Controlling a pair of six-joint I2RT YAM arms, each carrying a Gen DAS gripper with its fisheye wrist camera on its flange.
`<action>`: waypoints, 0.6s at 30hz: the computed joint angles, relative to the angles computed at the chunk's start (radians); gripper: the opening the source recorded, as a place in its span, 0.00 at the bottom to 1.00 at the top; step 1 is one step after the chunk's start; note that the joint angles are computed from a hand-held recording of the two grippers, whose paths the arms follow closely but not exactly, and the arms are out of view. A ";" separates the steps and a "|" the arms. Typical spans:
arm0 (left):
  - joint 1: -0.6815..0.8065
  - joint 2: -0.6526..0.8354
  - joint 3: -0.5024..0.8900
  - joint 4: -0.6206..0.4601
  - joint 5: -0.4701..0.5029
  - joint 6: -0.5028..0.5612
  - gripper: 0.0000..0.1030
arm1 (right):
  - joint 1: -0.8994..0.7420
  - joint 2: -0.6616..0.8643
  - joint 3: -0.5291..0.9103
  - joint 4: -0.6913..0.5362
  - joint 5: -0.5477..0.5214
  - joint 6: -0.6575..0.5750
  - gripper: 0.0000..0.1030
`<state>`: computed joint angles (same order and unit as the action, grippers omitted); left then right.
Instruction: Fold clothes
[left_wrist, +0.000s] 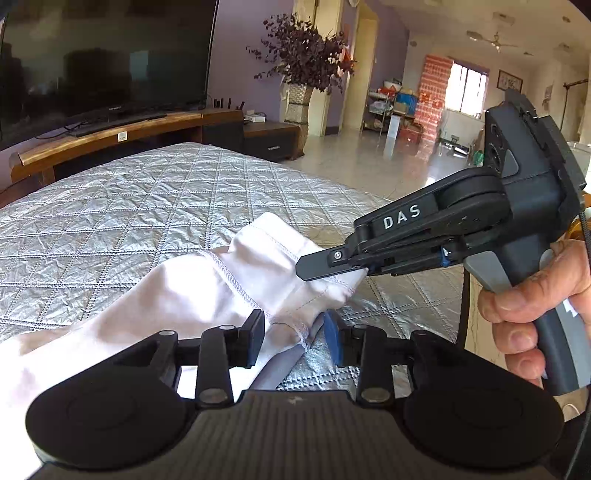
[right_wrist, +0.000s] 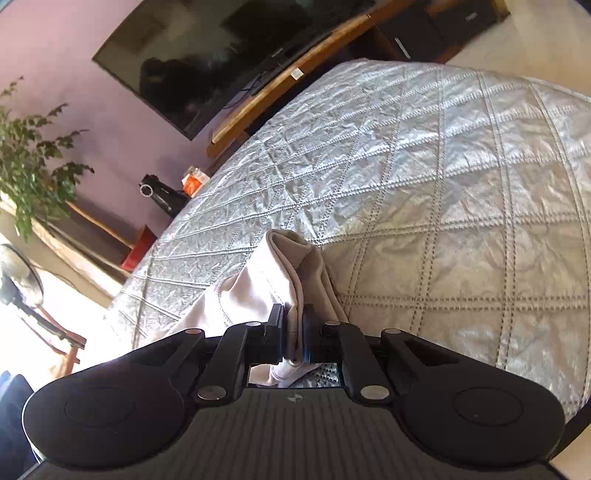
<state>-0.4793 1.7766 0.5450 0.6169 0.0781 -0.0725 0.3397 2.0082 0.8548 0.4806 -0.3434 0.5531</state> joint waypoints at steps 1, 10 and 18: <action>0.004 -0.012 -0.011 0.004 0.001 0.002 0.34 | 0.024 -0.017 0.018 -0.053 0.052 -0.074 0.19; 0.029 -0.043 -0.044 0.040 0.009 -0.063 0.38 | 0.088 -0.155 -0.045 -0.144 0.201 -0.241 0.41; -0.001 0.020 0.032 -0.077 -0.070 -0.061 0.41 | 0.032 -0.117 -0.026 -0.189 0.126 -0.180 0.64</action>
<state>-0.4806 1.7965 0.5767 0.5398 0.0085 -0.1332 0.3718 1.8908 0.8287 0.2920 -0.2170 0.3730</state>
